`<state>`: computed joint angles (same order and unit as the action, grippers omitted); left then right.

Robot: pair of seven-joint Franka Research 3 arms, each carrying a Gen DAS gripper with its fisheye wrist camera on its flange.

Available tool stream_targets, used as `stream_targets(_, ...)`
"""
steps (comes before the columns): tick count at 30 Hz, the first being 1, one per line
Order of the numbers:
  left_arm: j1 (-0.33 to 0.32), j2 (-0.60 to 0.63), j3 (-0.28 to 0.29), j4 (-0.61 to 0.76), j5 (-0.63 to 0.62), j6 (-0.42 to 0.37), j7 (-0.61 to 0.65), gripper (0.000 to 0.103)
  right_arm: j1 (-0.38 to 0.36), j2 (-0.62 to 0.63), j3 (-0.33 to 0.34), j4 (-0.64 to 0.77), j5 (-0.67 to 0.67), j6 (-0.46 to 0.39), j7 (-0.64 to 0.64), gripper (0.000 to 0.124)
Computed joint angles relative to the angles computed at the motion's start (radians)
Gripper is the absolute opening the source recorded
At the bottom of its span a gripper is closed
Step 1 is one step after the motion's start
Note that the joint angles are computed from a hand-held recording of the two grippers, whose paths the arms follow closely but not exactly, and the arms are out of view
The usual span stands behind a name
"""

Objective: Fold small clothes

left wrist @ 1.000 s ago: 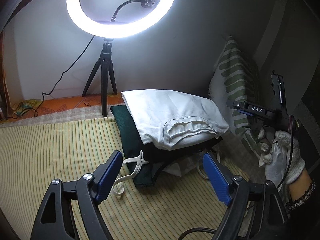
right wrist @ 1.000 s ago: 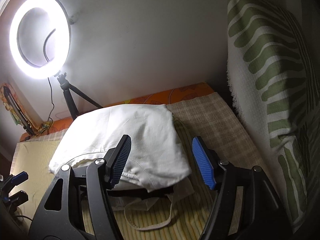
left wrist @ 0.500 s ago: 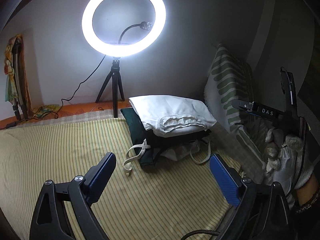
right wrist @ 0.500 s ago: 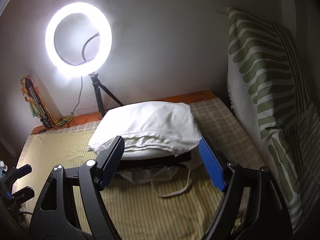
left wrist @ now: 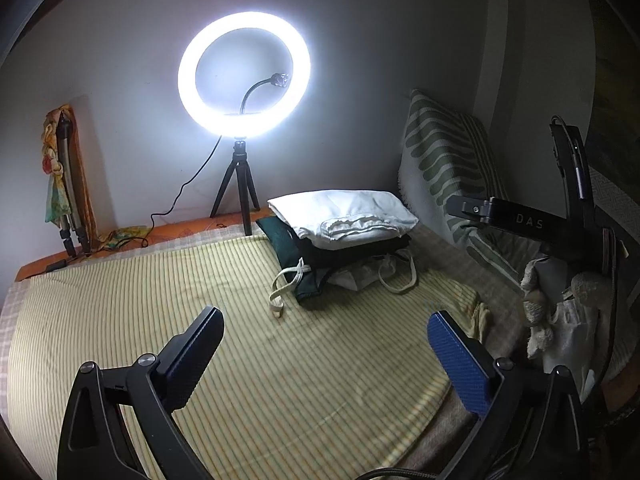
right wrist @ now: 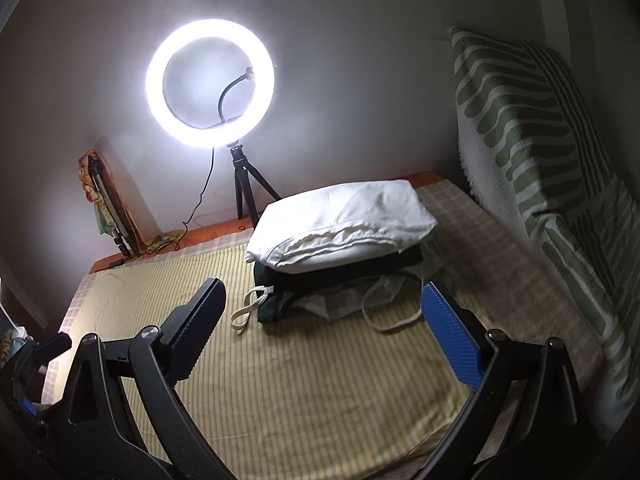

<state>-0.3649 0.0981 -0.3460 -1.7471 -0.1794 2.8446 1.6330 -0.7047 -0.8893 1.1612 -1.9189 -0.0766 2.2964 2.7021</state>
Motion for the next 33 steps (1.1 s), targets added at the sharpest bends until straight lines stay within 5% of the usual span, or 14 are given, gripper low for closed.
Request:
stream_targets(8,-0.006,-0.077,0.019,-0.120,-0.037,0.039,0.026,0.103,-0.066,-0.100,0.065,0.030,0.067,-0.046,0.069,0.103)
stream_targets(21,-0.006,-0.062,0.056,-0.163,0.294,0.046,-0.238,0.103,-0.165,-0.207,0.123,0.041,0.225,-0.014,-0.027,0.103)
stream_targets(33,0.000,-0.060,0.051,-0.168,0.333,0.015,-0.261,0.103,-0.190,-0.226,0.136,0.035,0.331,-0.038,-0.135,0.103)
